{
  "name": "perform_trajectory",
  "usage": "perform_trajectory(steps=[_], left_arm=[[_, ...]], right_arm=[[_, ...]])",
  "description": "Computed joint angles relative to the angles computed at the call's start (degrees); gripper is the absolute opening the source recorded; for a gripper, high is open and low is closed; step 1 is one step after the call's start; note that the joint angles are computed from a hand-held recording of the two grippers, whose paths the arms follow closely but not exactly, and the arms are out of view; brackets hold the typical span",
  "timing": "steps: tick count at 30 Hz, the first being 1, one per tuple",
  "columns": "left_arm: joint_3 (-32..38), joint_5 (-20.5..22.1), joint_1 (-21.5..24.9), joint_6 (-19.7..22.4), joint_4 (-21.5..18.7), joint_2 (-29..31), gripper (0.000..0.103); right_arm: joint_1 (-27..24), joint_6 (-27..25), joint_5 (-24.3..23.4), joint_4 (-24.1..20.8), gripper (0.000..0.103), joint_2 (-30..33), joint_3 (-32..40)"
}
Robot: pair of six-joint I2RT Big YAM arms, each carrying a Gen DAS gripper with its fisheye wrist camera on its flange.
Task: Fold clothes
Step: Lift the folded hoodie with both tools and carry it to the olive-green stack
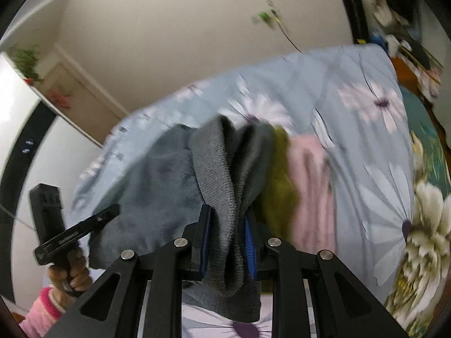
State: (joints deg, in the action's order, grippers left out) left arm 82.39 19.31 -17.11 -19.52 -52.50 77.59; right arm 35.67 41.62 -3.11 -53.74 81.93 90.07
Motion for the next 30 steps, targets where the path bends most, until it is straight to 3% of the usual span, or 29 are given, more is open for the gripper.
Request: perform_trajectory(steps=[3, 5, 8, 12, 14, 16, 20, 22, 24, 28, 30], left_arm=[[-2.1, 2.7, 0.9, -2.4, 1.2, -1.5, 0.019], [-1.7, 3.1, 1.0, -3.4, 0.4, -1.7, 0.019], [-0.6, 1.0, 0.1, -2.3, -1.6, -2.1, 0.021], [0.4, -5.0, 0.5, -0.4, -4.6, -3.8, 0.036], [0.4, -8.5, 0.5, -1.0, -3.8, -4.9, 0.038], [1.1, -9.1, -0.5, -0.2, -2.9, -5.7, 0.039], [3.6, -11.4, -5.0, 4.5, -3.6, -3.9, 0.047], [4.1, -13.2, -6.4, 5.8, -4.3, -2.5, 0.048], [3.6, -14.0, -6.7, 5.8, -5.1, -0.9, 0.048], [0.3, -12.6, -6.2, 5.0, -2.1, -0.8, 0.048], [1.0, -12.6, -6.0, 4.6, -2.7, -0.3, 0.048]], right_arm=[[-0.5, 1.6, -1.9, 3.8, 0.024, -1.3, -2.9], [-0.1, 0.8, -1.1, 2.1, 0.028, -0.8, -1.3], [0.8, -0.5, 1.9, -1.8, 0.031, -0.3, 1.9], [2.1, -2.5, 8.3, -4.6, 0.032, -0.1, 6.4], [2.7, -4.6, 8.7, -5.7, 0.032, 2.1, 10.7], [3.6, -7.2, 8.2, -7.9, 0.033, 5.8, 16.0], [4.7, -10.5, 4.9, -12.2, 0.033, 14.2, 26.0], [5.5, -12.9, 6.3, -14.5, 0.033, 17.0, 29.2], [5.0, -12.6, 7.0, -16.6, 0.033, 18.6, 30.0], [3.3, -10.5, 6.9, -19.7, 0.029, 21.1, 30.1], [2.9, -10.3, 7.2, -20.2, 0.028, 21.9, 30.2]])
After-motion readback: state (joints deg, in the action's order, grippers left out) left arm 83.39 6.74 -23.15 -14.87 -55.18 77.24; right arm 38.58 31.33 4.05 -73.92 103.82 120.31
